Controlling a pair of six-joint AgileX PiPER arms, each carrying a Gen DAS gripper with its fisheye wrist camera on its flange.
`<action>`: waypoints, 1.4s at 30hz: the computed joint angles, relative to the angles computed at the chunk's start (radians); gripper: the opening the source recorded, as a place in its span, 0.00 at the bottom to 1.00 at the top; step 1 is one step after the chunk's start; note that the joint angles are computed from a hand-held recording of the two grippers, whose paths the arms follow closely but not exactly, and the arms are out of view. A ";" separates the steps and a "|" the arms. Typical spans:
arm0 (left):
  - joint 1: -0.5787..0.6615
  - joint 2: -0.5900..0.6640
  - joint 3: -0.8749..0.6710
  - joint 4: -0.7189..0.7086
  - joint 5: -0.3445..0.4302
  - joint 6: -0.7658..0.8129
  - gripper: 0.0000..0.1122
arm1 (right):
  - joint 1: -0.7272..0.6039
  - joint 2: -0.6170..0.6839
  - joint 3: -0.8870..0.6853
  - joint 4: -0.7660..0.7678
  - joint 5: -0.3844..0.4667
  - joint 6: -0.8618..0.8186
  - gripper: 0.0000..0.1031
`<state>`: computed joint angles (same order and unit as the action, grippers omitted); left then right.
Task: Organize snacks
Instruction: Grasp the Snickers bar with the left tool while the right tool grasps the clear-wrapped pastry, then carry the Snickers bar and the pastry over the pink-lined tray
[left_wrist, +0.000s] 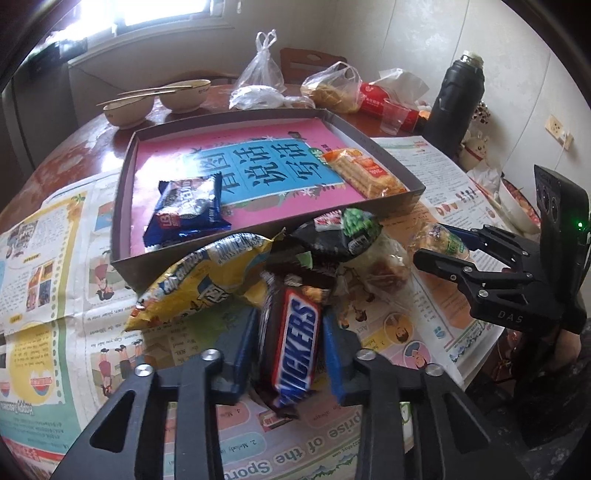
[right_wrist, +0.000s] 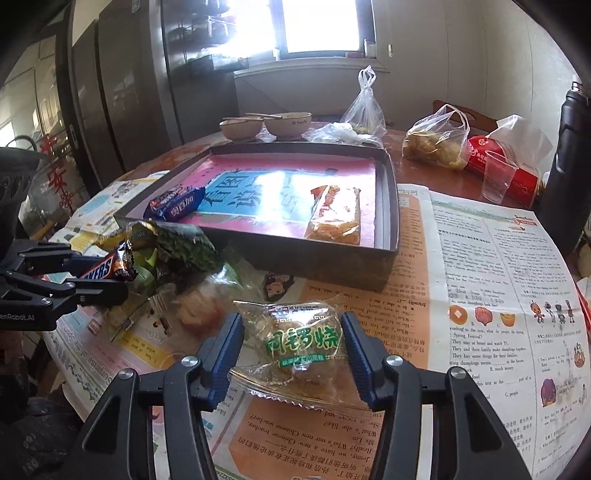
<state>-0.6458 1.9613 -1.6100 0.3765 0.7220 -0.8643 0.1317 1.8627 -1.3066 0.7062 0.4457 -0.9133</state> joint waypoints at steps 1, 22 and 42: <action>0.004 -0.006 0.007 -0.001 -0.004 -0.004 0.27 | -0.004 -0.003 0.000 0.017 0.005 -0.010 0.53; 0.028 -0.127 0.121 0.116 -0.061 -0.180 0.27 | -0.031 -0.032 -0.015 0.133 0.025 -0.027 0.52; 0.094 -0.123 0.056 0.180 -0.047 -0.220 0.27 | 0.015 0.009 -0.144 0.103 0.032 0.028 0.52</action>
